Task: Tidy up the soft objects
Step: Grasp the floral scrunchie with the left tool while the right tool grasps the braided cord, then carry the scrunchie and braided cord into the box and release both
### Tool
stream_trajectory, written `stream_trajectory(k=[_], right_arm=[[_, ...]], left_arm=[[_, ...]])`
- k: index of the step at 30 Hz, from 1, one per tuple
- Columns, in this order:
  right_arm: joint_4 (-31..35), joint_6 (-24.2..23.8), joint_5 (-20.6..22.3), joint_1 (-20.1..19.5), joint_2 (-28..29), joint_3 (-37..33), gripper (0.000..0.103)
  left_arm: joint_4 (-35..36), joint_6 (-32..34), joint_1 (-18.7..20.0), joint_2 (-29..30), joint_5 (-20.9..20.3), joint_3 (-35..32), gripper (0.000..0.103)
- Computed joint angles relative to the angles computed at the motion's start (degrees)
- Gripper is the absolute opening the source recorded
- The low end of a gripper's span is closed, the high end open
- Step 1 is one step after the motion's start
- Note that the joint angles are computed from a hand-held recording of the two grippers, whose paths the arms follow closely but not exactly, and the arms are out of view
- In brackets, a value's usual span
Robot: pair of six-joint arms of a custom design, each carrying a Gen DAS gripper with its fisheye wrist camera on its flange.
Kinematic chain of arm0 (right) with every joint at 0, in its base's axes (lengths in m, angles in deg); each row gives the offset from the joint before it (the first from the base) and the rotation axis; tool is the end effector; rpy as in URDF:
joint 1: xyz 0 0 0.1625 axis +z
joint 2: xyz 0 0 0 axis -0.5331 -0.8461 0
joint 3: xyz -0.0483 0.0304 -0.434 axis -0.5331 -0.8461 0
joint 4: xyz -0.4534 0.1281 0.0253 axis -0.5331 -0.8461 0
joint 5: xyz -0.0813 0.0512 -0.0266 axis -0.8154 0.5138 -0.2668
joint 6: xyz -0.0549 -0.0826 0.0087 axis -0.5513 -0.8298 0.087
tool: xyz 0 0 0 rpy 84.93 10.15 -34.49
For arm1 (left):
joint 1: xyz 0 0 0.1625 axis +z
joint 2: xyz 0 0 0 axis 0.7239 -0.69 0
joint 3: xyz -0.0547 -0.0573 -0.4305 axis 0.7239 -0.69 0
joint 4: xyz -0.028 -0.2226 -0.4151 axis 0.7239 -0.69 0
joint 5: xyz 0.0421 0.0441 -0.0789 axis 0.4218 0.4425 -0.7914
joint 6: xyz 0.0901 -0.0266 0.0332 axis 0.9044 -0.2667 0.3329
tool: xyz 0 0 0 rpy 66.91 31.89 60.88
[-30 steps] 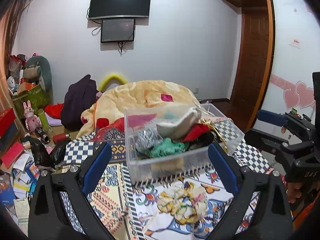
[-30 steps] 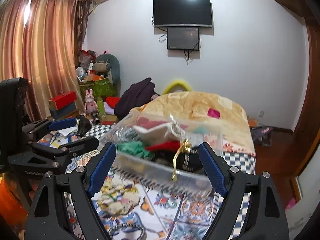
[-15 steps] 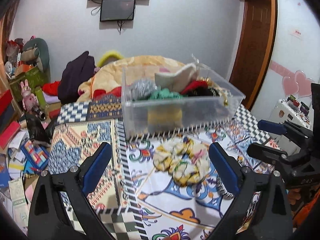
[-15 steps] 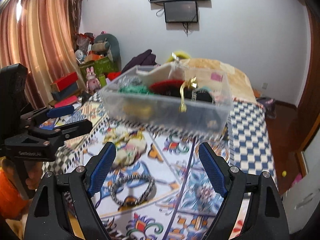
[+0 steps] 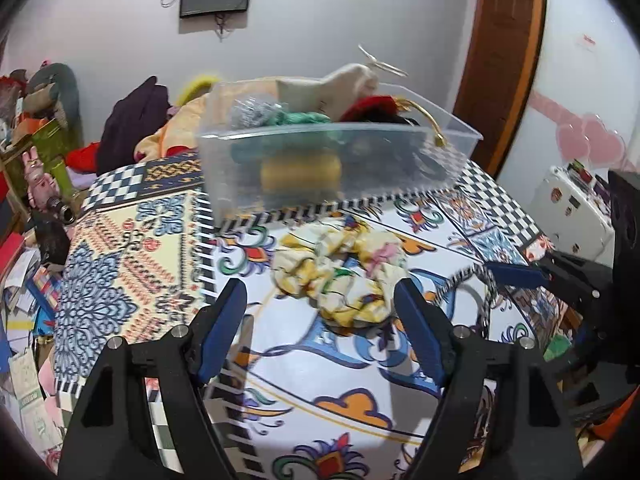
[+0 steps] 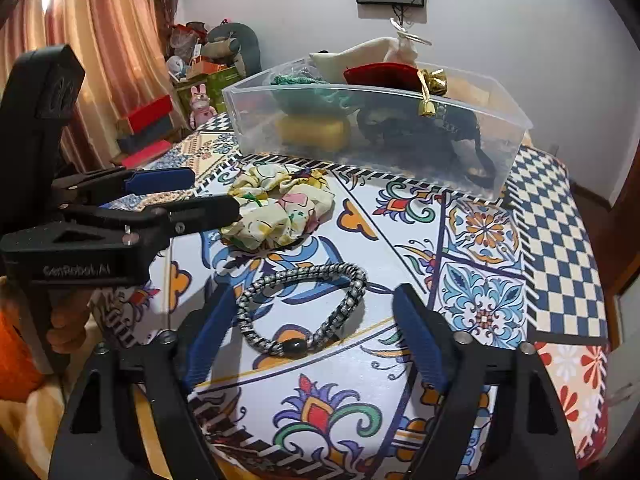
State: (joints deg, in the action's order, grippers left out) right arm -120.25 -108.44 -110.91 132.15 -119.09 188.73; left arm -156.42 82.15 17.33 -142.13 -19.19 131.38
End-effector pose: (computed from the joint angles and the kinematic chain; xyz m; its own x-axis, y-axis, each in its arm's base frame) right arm 0.2203 -0.6407 -0.0125 -0.6012 -0.5700 0.5601 -0.7805 0.5693 -0.2584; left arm -0.0842 -0.6092 0.1794 -0.7611 0.1812 -0.6228 0.5601 0.6678 -0.4902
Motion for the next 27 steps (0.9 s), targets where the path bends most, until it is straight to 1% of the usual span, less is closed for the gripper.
stream_trajectory(k=[1, 3, 4, 5, 6, 7, 9, 10, 11, 12, 13, 15, 16, 17, 18, 21, 24, 27], right_arm=[[-0.92, -0.4, -0.39, 0.06, 0.25, -0.02, 0.067], [-2.92, -1.35, -1.22, 0.08, 0.7, -0.12, 0.055], [-3.77, -1.76, -1.52, 0.06, 0.8, -0.09, 0.052], [-4.27, -1.87, -1.59, 0.01, 0.83, -0.07, 0.047], [-4.65, -1.72, -1.51, -0.14, 0.78, -0.06, 0.041], [-4.75, -1.46, -1.33, -0.31, 0.63, -0.01, 0.038], [-4.57, -0.82, -1.03, -0.57, 0.28, -0.07, 0.028], [-4.45, -0.32, -0.84, -0.66, 0.08, 0.0, 0.025], [-4.34, 0.04, -0.63, -0.79, -0.11, 0.06, 0.02], [-4.08, 0.56, -0.33, -0.94, -0.34, 0.13, 0.016], [-3.61, 1.15, 0.05, -0.99, -0.54, 0.09, 0.014], [-3.4, 1.95, 0.99, -1.23, -1.04, 0.37, 0.01], [-3.47, 2.19, 1.44, -1.3, -1.31, 0.58, 0.01], [-3.59, 2.41, 1.7, -1.3, -1.52, 0.74, 0.009], [-3.78, 2.64, 2.12, -1.33, -1.8, 0.97, 0.009], [-4.03, 3.24, 3.06, -1.35, -2.49, 1.33, 0.009], [-4.05, 3.55, 3.61, -1.31, -2.97, 1.33, 0.009], [-4.29, 3.57, 3.83, -1.02, -3.07, 1.07, 0.009]], left_arm=[[0.38, -0.05, 0.02, 0.26, -0.07, -0.19, 0.077], [1.43, -0.69, 0.08, 0.52, -0.36, -0.55, 0.077], [1.97, -1.2, 0.23, 0.64, -0.76, -0.8, 0.077], [2.65, -1.78, 0.27, 0.7, -1.13, -1.0, 0.077], [3.27, -2.24, 0.39, 1.0, -1.39, -1.43, 0.075], [3.96, -2.62, 0.49, 1.16, -1.59, -1.73, 0.073], [5.01, -2.94, 0.6, 1.58, -1.88, -2.24, 0.064], [5.52, -3.02, 0.68, 1.78, -2.13, -2.48, 0.062], [4.76, -2.56, 0.53, 2.12, -1.71, -2.47, 0.06], [4.22, -2.01, 0.36, 2.37, -1.39, -2.43, 0.054], [4.3, -1.7, 0.33, 2.4, -1.67, -2.42, 0.05], [3.87, -1.34, 0.3, 2.57, -1.96, -2.39, 0.038], [3.75, -1.06, 0.31, 2.63, -2.09, -2.38, 0.034], [3.53, -0.94, 0.32, 2.63, -2.16, -2.33, 0.028], [3.24, -0.78, 0.37, 2.53, -2.4, -2.22, 0.025], [1.72, 0.07, 0.17, 2.08, -2.42, -1.53, 0.017], [-0.39, 1.03, -0.18, 1.51, -2.44, -0.78, 0.015], [-2.27, 2.04, -0.67, 0.46, -2.21, -0.02, 0.014]])
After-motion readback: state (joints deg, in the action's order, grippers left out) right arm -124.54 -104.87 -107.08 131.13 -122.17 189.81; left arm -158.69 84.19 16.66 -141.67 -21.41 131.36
